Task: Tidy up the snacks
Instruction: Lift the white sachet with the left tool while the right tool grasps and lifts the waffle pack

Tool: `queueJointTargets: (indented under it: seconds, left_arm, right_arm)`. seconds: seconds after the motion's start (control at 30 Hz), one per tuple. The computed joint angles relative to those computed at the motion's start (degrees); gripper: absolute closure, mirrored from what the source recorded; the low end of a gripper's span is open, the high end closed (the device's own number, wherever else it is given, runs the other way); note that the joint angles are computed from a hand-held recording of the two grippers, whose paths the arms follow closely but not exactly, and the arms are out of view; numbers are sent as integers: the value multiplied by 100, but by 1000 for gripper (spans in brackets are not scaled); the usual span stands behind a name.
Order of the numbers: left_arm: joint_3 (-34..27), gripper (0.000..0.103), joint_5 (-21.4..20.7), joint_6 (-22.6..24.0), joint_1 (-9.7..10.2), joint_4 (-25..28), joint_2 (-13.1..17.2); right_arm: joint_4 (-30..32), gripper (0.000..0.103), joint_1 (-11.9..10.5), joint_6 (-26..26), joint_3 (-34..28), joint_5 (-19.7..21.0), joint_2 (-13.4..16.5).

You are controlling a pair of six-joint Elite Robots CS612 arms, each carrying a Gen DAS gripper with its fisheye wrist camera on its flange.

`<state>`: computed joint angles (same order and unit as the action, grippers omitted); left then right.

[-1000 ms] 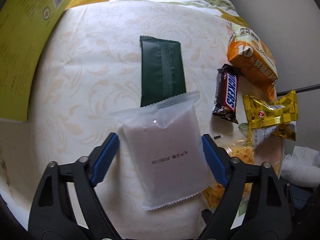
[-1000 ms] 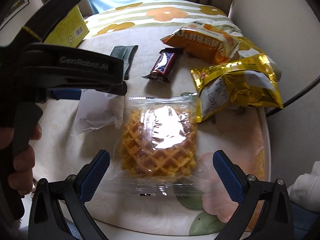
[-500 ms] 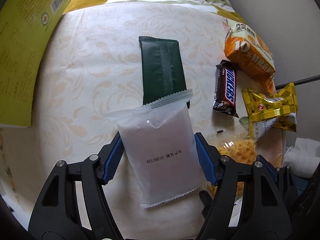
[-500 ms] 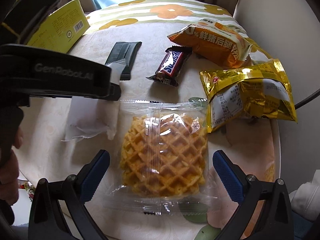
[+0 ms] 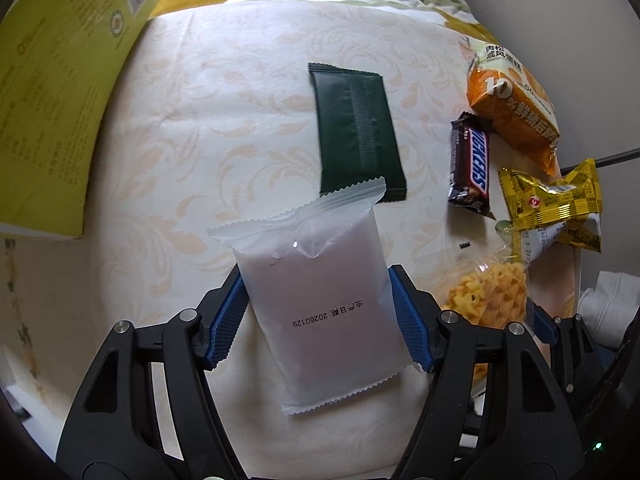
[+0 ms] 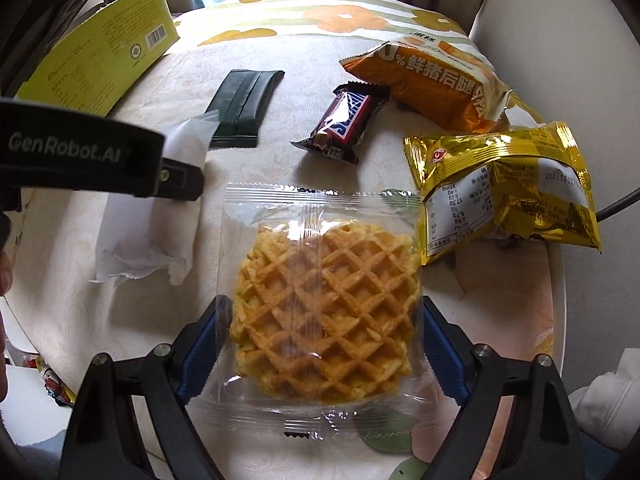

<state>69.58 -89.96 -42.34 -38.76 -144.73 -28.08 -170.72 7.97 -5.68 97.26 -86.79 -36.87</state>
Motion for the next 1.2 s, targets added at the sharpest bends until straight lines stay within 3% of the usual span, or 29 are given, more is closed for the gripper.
queueJointTargets:
  seconds: [0.2,0.57,1.0,1.2]
  left_arm:
    - [142,38,20,0,2,-16,-76]
    - [615,39,122,-194,-23,-302,-373]
    - [1488,40,574,-618,-94,-1187,-1037]
    - [1780,40,891,-704,-61,-1527,-1384]
  right_arm:
    - [-50,28,-32,-17,77,98,-51]
    - [-134,30,-97,36,246,452,-256]
    - [-872,31,-96,-117,563,606,-652]
    - [-983,31,-49,-308,506,859,-812]
